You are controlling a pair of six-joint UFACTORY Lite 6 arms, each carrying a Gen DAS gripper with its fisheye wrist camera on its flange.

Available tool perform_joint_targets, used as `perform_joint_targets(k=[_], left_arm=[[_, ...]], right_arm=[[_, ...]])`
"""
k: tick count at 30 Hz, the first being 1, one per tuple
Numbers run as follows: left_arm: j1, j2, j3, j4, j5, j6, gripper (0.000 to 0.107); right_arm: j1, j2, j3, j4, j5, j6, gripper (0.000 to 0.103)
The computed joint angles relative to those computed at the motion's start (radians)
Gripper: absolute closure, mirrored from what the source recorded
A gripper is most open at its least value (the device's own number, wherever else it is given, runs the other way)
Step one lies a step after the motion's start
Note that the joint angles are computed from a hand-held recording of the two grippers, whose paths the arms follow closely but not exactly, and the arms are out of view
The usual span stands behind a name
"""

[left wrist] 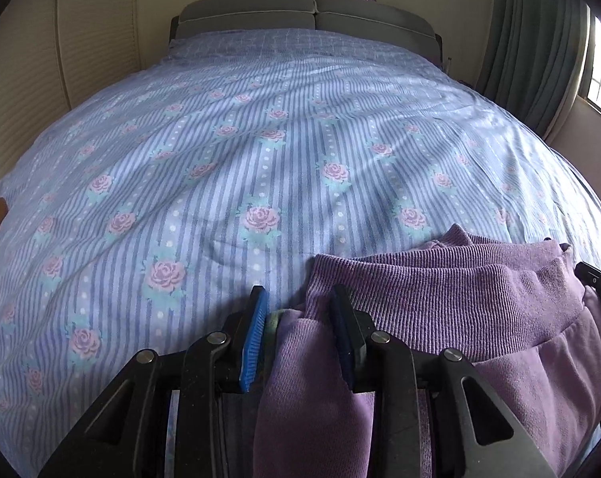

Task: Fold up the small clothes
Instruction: 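Release the hem and press the folded sweatshirt flat with both grippers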

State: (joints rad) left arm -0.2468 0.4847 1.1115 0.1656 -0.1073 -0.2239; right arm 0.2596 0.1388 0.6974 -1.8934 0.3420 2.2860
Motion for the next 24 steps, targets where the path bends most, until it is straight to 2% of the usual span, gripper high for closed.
perform_joint_targets(k=[3, 5, 7, 9, 11, 13, 15, 18, 22, 24], left_arm=[[0.001, -0.082, -0.066, 0.065, -0.022, -0.080, 0.075], [-0.008, -0.168, -0.137, 0.065, -0.048, -0.076, 0.075], [-0.028, -0.252, -0.204, 0.041, -0.060, -0.051, 0.075], [-0.059, -0.327, -0.262, -0.041, -0.059, 0.027, 0.075], [-0.095, -0.389, -0.313, -0.140, -0.050, 0.119, 0.074], [-0.124, -0.440, -0.366, -0.187, -0.051, 0.154, 0.069], [-0.152, -0.471, -0.415, -0.282, -0.064, 0.239, 0.063], [-0.181, -0.461, -0.449, -0.416, -0.078, 0.359, 0.062], [-0.164, -0.400, -0.469, -0.368, -0.120, 0.286, 0.059], [-0.168, -0.374, -0.486, -0.387, -0.159, 0.314, 0.059]], right_arm=[[0.035, -0.043, -0.007, 0.139, 0.039, -0.110, 0.097], [0.064, -0.127, -0.046, 0.200, 0.056, -0.140, 0.083], [0.125, -0.234, -0.105, 0.226, 0.095, -0.138, 0.047], [0.229, -0.315, -0.148, 0.290, 0.189, -0.165, 0.040], [0.312, -0.354, -0.166, 0.382, 0.263, -0.216, 0.040], [0.355, -0.390, -0.197, 0.442, 0.288, -0.228, 0.040], [0.372, -0.436, -0.251, 0.463, 0.281, -0.203, 0.040], [0.379, -0.450, -0.308, 0.496, 0.271, -0.189, 0.040], [0.351, -0.424, -0.362, 0.497, 0.222, -0.152, 0.040], [0.323, -0.424, -0.400, 0.426, 0.176, -0.068, 0.040]])
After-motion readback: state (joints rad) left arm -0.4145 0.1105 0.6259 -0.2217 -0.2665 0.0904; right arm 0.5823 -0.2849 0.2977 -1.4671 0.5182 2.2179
